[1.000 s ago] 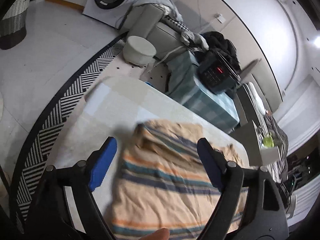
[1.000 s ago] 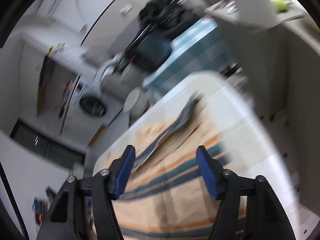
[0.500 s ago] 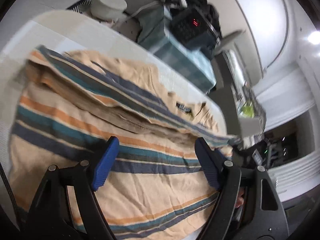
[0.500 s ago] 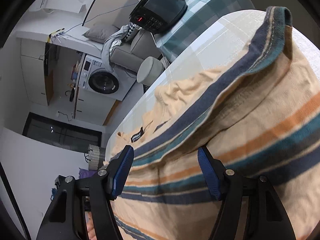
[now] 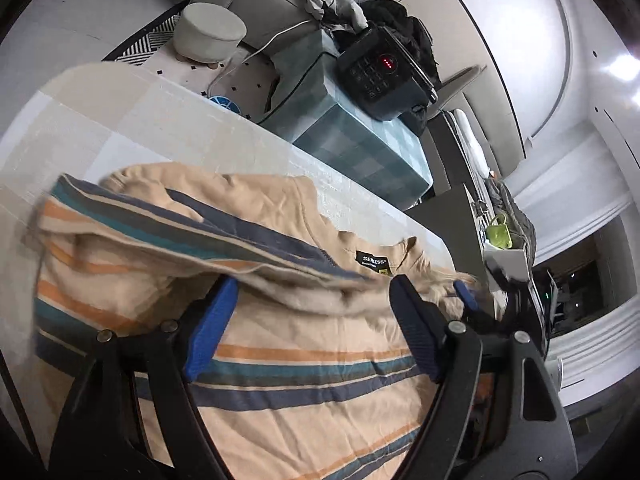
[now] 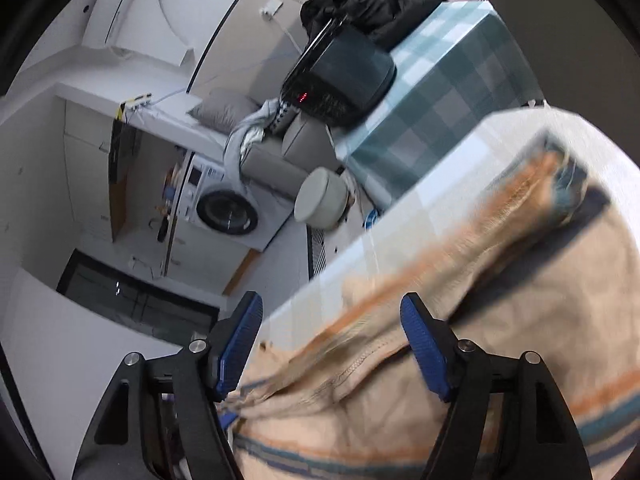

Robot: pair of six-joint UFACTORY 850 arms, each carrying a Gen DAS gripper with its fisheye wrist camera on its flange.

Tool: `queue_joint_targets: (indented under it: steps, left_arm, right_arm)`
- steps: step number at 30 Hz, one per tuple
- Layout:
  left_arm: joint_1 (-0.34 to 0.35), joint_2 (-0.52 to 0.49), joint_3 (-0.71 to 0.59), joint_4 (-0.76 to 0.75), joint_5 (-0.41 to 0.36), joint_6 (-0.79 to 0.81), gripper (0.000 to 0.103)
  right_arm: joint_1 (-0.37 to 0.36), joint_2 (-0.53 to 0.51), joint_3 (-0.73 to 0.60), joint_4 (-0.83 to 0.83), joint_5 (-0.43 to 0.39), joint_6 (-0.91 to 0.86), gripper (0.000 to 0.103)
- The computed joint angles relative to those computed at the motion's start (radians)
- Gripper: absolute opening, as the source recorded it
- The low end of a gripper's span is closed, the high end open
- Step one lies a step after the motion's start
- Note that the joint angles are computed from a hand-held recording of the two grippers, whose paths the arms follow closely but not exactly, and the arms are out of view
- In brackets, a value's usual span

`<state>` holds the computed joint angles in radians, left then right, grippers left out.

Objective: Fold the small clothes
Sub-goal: 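Open both grippers and release the folded hem onto the shirt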

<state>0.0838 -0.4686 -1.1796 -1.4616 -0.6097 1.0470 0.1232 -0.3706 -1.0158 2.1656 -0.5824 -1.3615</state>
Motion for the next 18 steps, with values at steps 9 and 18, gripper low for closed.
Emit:
queue_joint_targets:
  steps: [9, 18]
  left_arm:
    - [0.025, 0.019, 0.001, 0.081, -0.02, -0.042, 0.076]
    - [0.069, 0.033, 0.023, 0.026, -0.006, -0.03, 0.076]
  right_arm:
    - [0.07, 0.027, -0.025, -0.16, 0.134, 0.112, 0.073]
    - [0.175, -0.109, -0.134, -0.315, 0.003, 0.256, 0.074]
